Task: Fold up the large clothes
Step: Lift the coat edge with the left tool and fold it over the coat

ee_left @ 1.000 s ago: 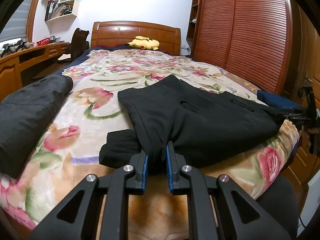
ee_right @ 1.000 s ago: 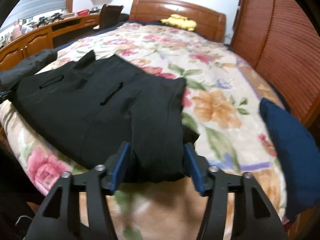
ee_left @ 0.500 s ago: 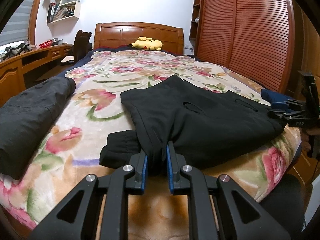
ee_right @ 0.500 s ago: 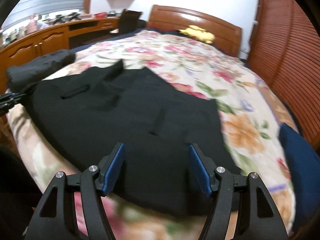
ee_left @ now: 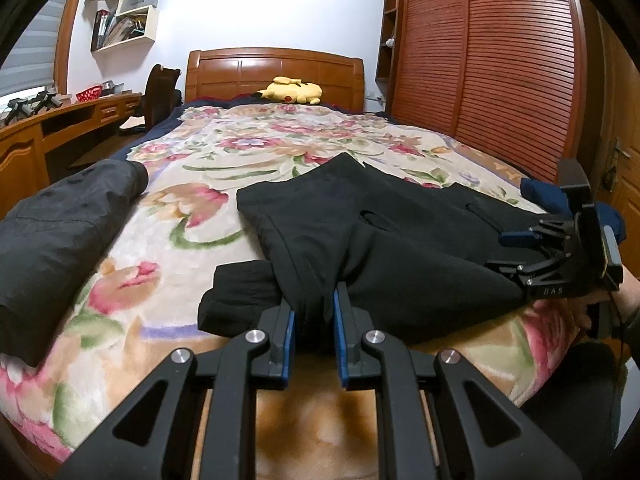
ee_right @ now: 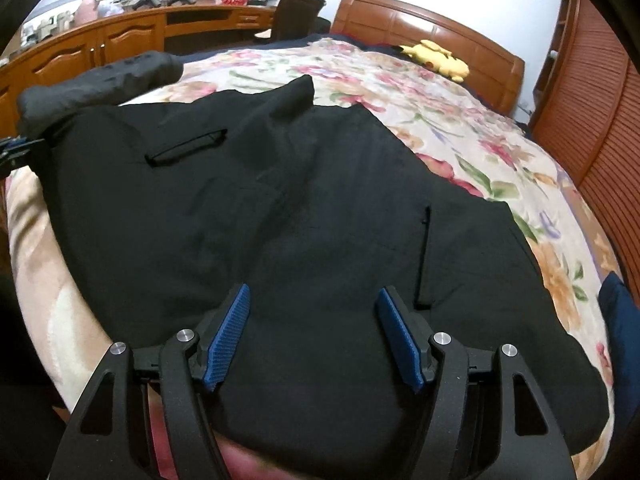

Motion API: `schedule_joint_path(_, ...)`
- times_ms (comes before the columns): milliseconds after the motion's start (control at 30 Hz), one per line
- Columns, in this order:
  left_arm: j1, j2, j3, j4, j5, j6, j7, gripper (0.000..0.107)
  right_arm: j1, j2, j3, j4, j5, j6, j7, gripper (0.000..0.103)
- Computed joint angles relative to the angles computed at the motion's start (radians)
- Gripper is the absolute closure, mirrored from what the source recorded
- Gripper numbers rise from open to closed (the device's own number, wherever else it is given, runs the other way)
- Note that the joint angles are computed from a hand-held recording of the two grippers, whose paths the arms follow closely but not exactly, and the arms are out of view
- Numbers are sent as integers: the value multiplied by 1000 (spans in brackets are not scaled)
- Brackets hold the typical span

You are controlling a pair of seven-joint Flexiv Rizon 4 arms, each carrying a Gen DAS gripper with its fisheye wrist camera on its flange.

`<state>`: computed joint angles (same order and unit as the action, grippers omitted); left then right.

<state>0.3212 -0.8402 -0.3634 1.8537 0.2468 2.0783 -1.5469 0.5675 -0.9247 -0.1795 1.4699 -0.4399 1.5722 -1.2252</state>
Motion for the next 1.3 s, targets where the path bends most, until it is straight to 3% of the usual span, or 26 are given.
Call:
schedule_joint_path(333, -71, 49, 55, -2, -28, 39, -8, 96, -16, -16, 25, -17, 26, 17, 6, 35)
schedule_joint_path(567, -146, 103, 87, -58, -75, -19, 28, 97, -51, -8, 76, -28, 29, -6, -14, 35)
schedule_joint_path(733, -223, 133, 99, -134, -110, -92, 110, 97, -14, 33, 7, 75, 49, 116, -21, 35)
schedule_joint_path(1100, -365, 86, 69, -332, -227, -260, 301, 98, -24, 91, -49, 169, 176, 204, -76, 35)
schedule_joint_path(1300, -435, 28, 45, -443, -297, -361, 401, 98, 31, 105, -176, 221, 292, 244, -69, 35)
